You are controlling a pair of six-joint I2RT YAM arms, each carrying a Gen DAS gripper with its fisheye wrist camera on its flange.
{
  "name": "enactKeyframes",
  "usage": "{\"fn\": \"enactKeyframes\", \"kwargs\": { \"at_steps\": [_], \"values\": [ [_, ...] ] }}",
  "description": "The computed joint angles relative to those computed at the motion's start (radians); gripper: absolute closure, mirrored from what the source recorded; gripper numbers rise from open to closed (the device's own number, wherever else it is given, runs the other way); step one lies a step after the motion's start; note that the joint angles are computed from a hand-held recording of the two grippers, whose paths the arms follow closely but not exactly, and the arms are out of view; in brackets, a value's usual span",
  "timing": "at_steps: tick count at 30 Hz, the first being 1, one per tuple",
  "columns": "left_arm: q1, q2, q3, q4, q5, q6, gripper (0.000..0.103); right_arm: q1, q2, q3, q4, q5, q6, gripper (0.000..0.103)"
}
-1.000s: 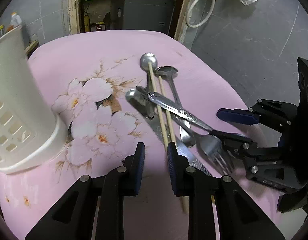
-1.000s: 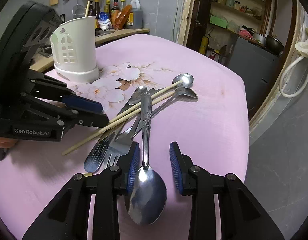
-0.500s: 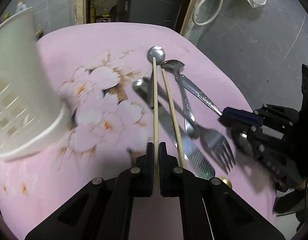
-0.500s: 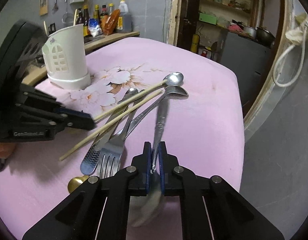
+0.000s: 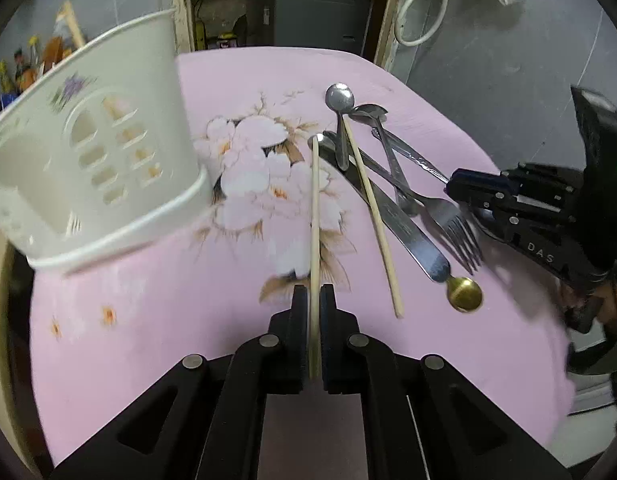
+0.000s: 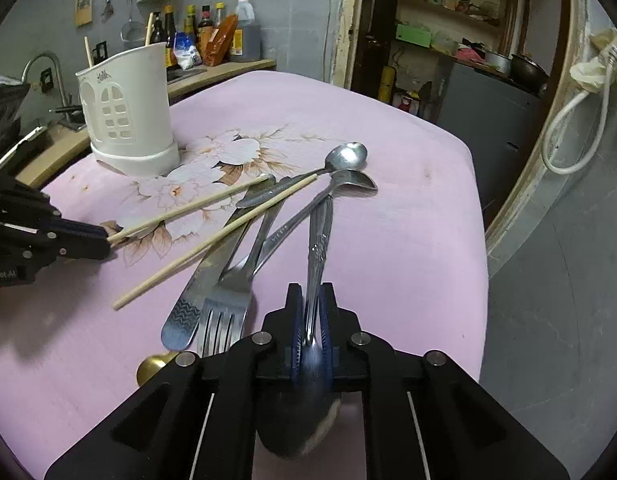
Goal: Organize utensils
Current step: 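Grasp a wooden chopstick with the left gripper while the right gripper grasps a silver spoon handle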
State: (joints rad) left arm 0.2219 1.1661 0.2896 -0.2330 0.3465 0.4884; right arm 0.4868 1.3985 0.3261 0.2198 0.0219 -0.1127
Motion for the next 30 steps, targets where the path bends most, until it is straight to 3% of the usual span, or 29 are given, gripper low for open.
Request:
{"fn": "enactKeyframes", "kwargs": {
  "at_steps": [3, 7, 14, 17, 22, 30],
  "values": [
    [-0.063, 0.048, -0.001, 0.081, -0.064, -0.013, 0.094, 0.008, 0.050, 0.036, 0.003, 0.007, -0.019, 0.082],
    [-0.145, 0.148, 0.049, 0.145, -0.122, -0.048, 0.092, 0.025, 0.120, 0.086, 0.006, 0.043, -0.042, 0.078],
    [-0.248, 0.338, 0.197, 0.135, -0.217, -0.110, 0.093, -0.033, 0.192, 0.176, -0.065, -0.040, -0.047, 0.079],
    [-0.258, 0.335, 0.211, 0.110, -0.236, -0.119, 0.100, -0.022, 0.183, 0.170, -0.070, -0.031, -0.054, 0.085],
    [-0.178, 0.323, 0.196, 0.100, -0.109, -0.109, 0.101, -0.032, 0.146, 0.173, -0.121, -0.049, -0.059, 0.095],
    [0.038, 0.122, 0.053, 0.078, 0.132, -0.021, 0.101, -0.056, 0.015, 0.073, -0.115, -0.094, -0.012, 0.096]
  ]
}}
